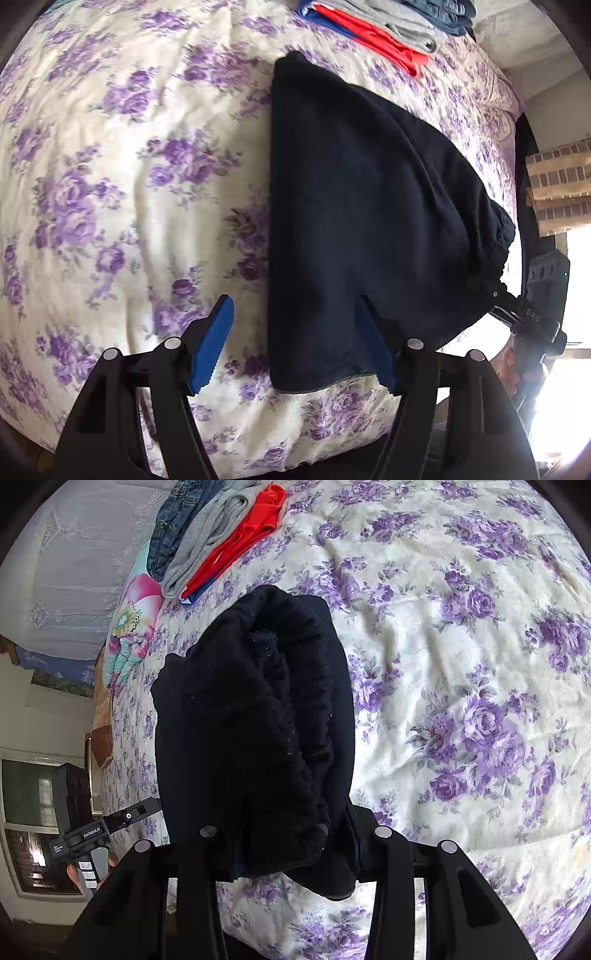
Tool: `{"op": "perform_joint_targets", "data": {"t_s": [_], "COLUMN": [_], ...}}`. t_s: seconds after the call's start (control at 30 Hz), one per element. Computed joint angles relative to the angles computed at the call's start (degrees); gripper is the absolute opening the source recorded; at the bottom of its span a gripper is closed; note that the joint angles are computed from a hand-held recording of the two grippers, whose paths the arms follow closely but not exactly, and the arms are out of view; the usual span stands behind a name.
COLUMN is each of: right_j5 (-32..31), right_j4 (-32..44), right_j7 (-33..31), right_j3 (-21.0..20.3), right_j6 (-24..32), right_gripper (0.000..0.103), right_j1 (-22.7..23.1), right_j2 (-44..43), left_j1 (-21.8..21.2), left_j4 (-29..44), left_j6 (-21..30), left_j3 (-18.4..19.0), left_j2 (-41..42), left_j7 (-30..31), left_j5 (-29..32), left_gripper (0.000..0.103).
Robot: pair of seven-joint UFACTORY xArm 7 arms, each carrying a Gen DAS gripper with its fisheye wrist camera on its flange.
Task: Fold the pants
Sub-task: 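Grasp the folded navy pants edge with the left gripper and lift, then carry the pants with the left gripper onto the clothes stack and release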
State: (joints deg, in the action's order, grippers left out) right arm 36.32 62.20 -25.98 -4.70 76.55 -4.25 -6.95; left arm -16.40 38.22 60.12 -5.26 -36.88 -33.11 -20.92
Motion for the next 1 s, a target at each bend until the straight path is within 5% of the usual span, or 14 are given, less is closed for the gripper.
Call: {"op": "perform_joint_targets", "data": {"t_s": [0.1,0.2,0.27,0.43,0.5,0.57,0.63,0.67,0.8,1.0], "right_j5": [0.62,-0.01,0.08,2.73,4.49,5.13,4.41,3.88,-2.66,-5.03], "right_j4": [0.81,0.76,0.78,3.5,4.23,4.05,2.94,2.37,-2.47,-0.96], "right_j7": [0.76,0.16,0.24,2.79,3.1,2.01,0.02,-1.31,-7.96,-9.91], "right_j3": [-0.24,0.19,0.3,0.05,0.26,0.9,1.55,1.76,3.78,2.69], "right_j6": [0.95,0.42,0.41,3.88,4.67,3.82,1.83,0.88,-8.21,-12.32], "right_gripper": [0.043,0.046,0.049,0.063,0.065,0.059,0.048,0.043,0.039,0.038], "right_j1": [-0.46,-0.63,-0.69,-1.8,-2.44,-2.57,-2.16,-1.81,2.09,7.99], "right_j2": [1.9,2.04,2.31,6.36,7.72,7.77,5.83,4.34,-6.43,-12.72], "left_j1": [-0.17,-0.68,-1.66,-1.08,-1.11,-1.53,-0.92,-0.94,0.78,0.02], "left_j4": [1.5,-0.04,-0.4,3.26,4.19,4.99,4.53,5.18,11.96,16.66], "left_j6": [-0.27,-4.05,-6.07,-2.74,-1.96,-2.2,-4.01,-4.74,-0.04,-0.26], "left_j3": [-1.66,0.15,1.98,0.07,0.82,2.95,3.7,3.62,-1.77,-4.44], "left_j2": [5.52,6.28,5.91,7.34,9.18,12.51,13.89,14.16,15.41,11.27], "left_j7": [0.27,0.55,2.86,3.62,4.22,6.78,7.53,6.69,3.48,-0.2], "left_j5": [2.15,-1.88,-5.35,-1.24,-2.38,-6.97,-11.14,-10.68,1.18,7.08], "left_gripper": [0.069,0.071,0.045,0.033,0.041,0.077,0.078,0.058,0.018,0.015]}}
